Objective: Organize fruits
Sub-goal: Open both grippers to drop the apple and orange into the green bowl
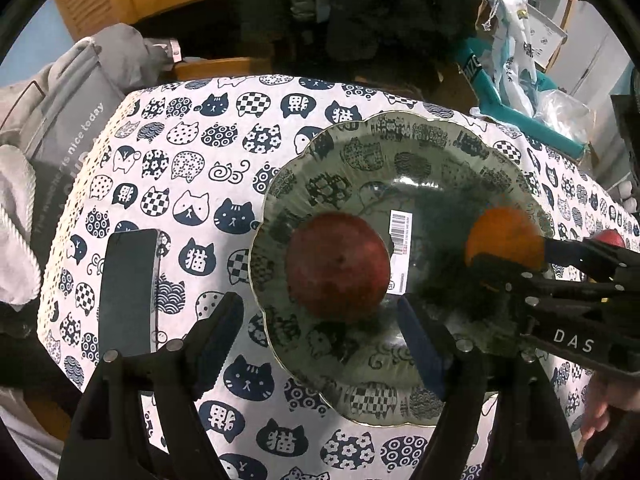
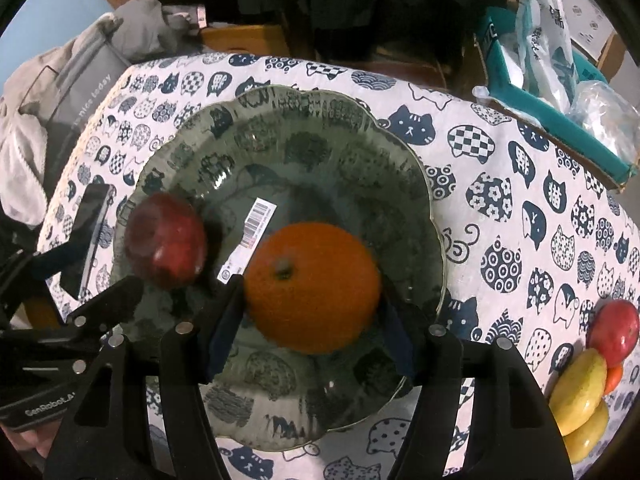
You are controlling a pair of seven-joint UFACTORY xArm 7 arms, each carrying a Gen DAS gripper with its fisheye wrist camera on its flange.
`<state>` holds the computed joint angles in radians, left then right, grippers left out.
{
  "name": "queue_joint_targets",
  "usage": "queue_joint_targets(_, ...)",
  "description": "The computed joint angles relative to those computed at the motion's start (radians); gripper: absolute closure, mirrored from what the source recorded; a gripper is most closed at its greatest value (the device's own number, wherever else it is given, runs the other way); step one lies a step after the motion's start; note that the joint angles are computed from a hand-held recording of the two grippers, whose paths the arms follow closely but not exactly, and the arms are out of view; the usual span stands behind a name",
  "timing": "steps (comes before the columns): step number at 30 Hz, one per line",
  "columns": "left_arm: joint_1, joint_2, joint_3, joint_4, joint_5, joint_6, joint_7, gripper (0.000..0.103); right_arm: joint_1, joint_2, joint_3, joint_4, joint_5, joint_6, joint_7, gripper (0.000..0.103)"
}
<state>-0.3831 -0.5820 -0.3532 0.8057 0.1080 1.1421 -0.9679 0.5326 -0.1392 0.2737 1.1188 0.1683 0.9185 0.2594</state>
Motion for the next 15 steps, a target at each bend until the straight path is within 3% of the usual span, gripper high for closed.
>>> queue_joint_targets(3, -0.002, -0.002, -0.003, 0.007, 0.004, 0.01, 0.003, 0.023, -0.002, -0.014, -0.002, -0.002, 0.005, -0.025, 0.006, 0.023)
queue_joint_targets(15, -0.002, -0.018, -0.022, 0.058, 0.017, 0.021, -0.005, 0.023, -0.03, -0.094, 0.001, 0.017, -0.07, -0.024, 0.051, 0.023)
